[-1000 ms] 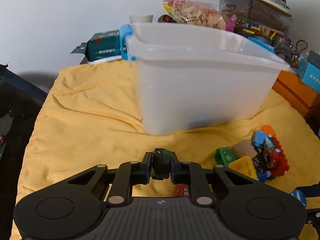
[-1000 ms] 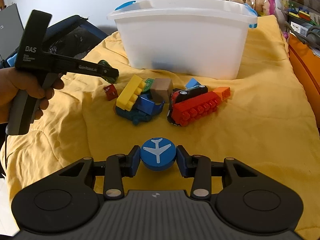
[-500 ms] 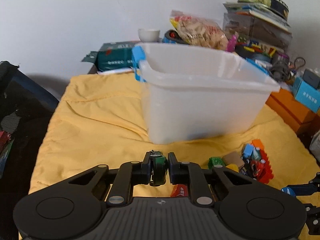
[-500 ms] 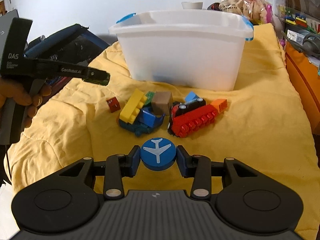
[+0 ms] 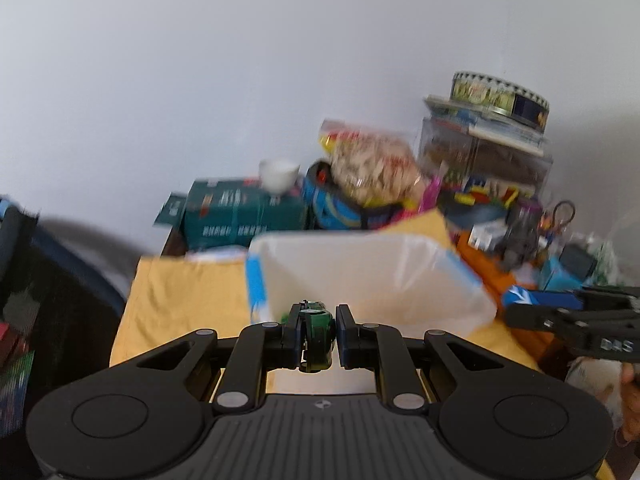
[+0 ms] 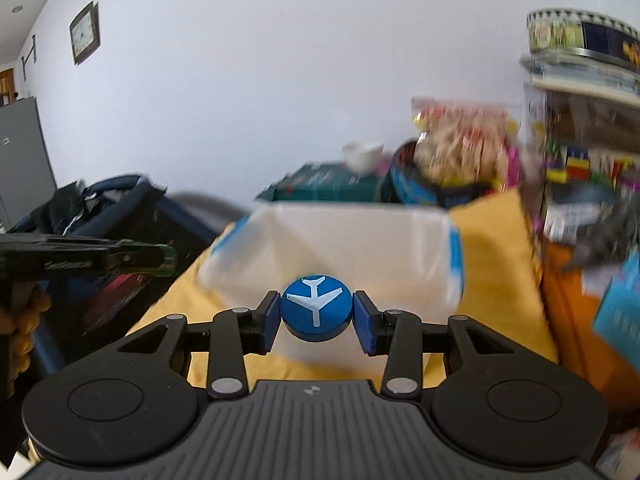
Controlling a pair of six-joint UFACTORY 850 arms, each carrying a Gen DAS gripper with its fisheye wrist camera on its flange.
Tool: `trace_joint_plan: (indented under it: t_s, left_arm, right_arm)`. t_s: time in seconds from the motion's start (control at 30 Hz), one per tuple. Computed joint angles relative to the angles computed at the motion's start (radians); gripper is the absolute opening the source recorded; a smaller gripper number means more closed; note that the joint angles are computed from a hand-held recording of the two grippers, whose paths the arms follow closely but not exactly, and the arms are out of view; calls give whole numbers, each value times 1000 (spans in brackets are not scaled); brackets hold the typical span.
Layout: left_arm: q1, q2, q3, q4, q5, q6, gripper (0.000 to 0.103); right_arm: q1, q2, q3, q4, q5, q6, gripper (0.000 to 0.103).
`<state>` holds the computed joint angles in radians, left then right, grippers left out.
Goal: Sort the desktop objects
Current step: 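Carry the green car and blue disc over the white bin and open both tools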
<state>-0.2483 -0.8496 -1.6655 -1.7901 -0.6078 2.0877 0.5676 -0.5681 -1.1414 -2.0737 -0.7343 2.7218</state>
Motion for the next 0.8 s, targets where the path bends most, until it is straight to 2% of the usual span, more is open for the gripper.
trace_joint_plan:
  t_s: [0.17,0.43,0.47,0.5,0.53,0.57,0.6,0.73,0.8]
  left_arm:
    - [-33,-46,-121,30,9,-57,19]
    - [-83,-187,-365,234,93,-335,20]
    - [-87,-203,-391,261,100,-371,26]
    - [-92,-226,-430,331,105,-438,45]
    - [-100,-250,-468,408,120,-503,54]
    - [-107,-262,-483,443,148,-525,61]
    - [-110,-264,-478,436,176,-506,61]
    - [-88,-243,-423,352,151,-433,61]
    - [-73,-209,-354,261,138,-325,61]
  right_arm:
    - [-55,-11,-58,13,26,-62,43]
    - [-118,-84,-161,117,123,-178,43]
    - [-126,-96,-179,139,148,-200,43]
    - [-136,-107,-193,154,176,-211,44]
    - [-141,-116,-202,169,180,-219,49]
    - [-142,-126,-210,194,173,-234,67]
    - [-143,-130,-210,188,168,-229,76]
    - [-141,-112,-174,134,156,-168,74]
    - [-130,-89,-137,78,141,-118,74]
